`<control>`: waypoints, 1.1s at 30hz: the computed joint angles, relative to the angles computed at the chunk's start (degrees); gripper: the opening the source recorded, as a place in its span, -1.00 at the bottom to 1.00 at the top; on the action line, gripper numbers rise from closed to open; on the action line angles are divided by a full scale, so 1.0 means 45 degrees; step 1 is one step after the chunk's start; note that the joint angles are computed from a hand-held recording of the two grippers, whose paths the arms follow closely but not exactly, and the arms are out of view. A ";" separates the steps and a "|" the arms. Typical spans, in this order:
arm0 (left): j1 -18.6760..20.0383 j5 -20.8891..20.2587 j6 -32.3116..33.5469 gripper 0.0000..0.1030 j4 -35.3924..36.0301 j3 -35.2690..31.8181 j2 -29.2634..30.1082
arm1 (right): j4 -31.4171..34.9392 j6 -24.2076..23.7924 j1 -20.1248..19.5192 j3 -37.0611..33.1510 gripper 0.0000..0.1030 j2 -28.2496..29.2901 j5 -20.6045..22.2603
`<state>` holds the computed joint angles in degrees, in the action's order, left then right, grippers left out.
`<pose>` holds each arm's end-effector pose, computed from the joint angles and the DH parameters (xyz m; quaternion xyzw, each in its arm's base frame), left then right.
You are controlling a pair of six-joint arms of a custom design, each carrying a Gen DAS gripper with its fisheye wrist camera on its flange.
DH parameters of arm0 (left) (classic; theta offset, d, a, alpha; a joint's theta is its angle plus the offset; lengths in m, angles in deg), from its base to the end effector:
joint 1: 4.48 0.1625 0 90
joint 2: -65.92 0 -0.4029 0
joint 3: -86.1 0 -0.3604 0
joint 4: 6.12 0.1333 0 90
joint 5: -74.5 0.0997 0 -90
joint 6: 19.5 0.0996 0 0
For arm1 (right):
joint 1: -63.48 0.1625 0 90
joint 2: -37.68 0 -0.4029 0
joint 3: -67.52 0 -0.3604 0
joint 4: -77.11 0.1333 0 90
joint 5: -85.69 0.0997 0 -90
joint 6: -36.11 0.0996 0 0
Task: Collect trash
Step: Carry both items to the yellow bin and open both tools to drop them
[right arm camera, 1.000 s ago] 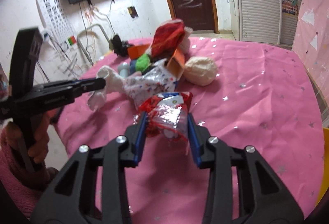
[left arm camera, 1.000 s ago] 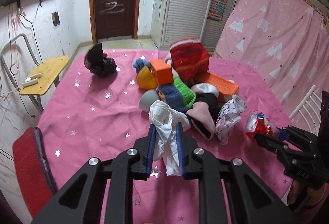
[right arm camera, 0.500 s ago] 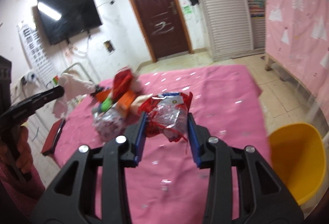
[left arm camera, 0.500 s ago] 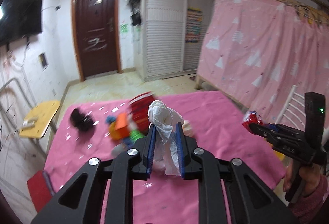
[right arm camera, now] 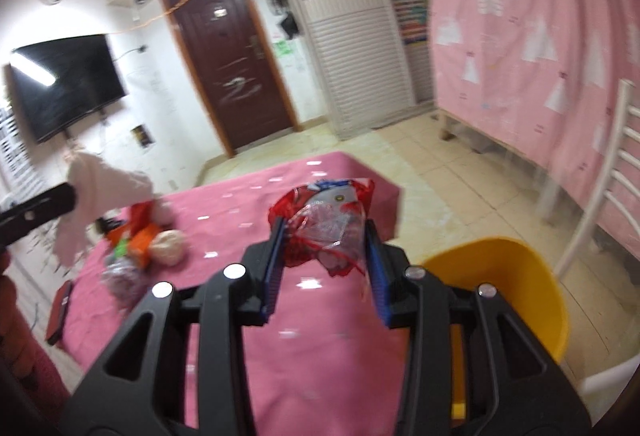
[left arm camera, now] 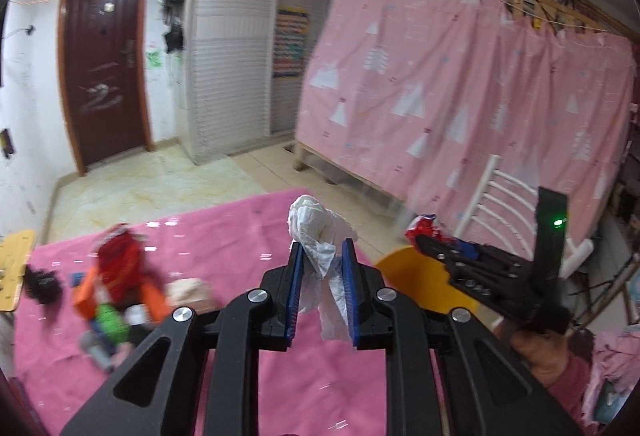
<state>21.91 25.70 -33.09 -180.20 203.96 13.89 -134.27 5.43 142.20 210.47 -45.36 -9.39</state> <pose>-0.3717 -0.4065 0.1114 0.3402 0.8611 -0.3327 0.1789 0.0508 -0.3816 0.2908 0.1224 -0.8502 0.4631 0.2184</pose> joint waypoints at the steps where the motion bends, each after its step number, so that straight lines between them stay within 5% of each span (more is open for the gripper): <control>1: 0.0123 -0.0451 0.0062 -0.78 0.0036 -0.0342 0.0328 | 0.0106 0.0044 -0.0181 -0.0061 -0.29 -0.0073 0.0007; 7: 0.0569 -0.2214 -0.0140 -0.78 0.0941 -0.2364 0.2369 | 0.0605 0.0416 -0.1289 -0.0457 -0.22 -0.0327 0.0086; 11: 0.0852 -0.3119 -0.0453 -0.78 0.1904 -0.3801 0.3788 | 0.0878 0.0711 -0.1858 -0.0522 0.29 -0.0598 0.0245; 21: 0.1155 -0.4149 -0.0630 -0.77 0.3518 -0.6255 0.6142 | 0.1107 0.2015 -0.3849 -0.0232 0.45 -0.2023 0.2345; 24: 0.1174 -0.4400 -0.0822 -0.45 0.3909 -0.6684 0.6477 | 0.1240 0.2305 -0.4242 -0.0143 0.45 -0.2358 0.2987; 26: 0.1145 -0.4462 -0.0972 -0.01 0.4008 -0.6771 0.6547 | 0.1286 0.2402 -0.4378 -0.0116 0.45 -0.2488 0.3309; 33: 0.1119 -0.4344 -0.1309 0.14 0.3816 -0.6454 0.6262 | 0.1238 0.2454 -0.4221 -0.0102 0.53 -0.2467 0.3450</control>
<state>26.94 6.15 -38.98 -163.03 174.92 42.07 -128.70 16.47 123.21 210.01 -56.46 6.14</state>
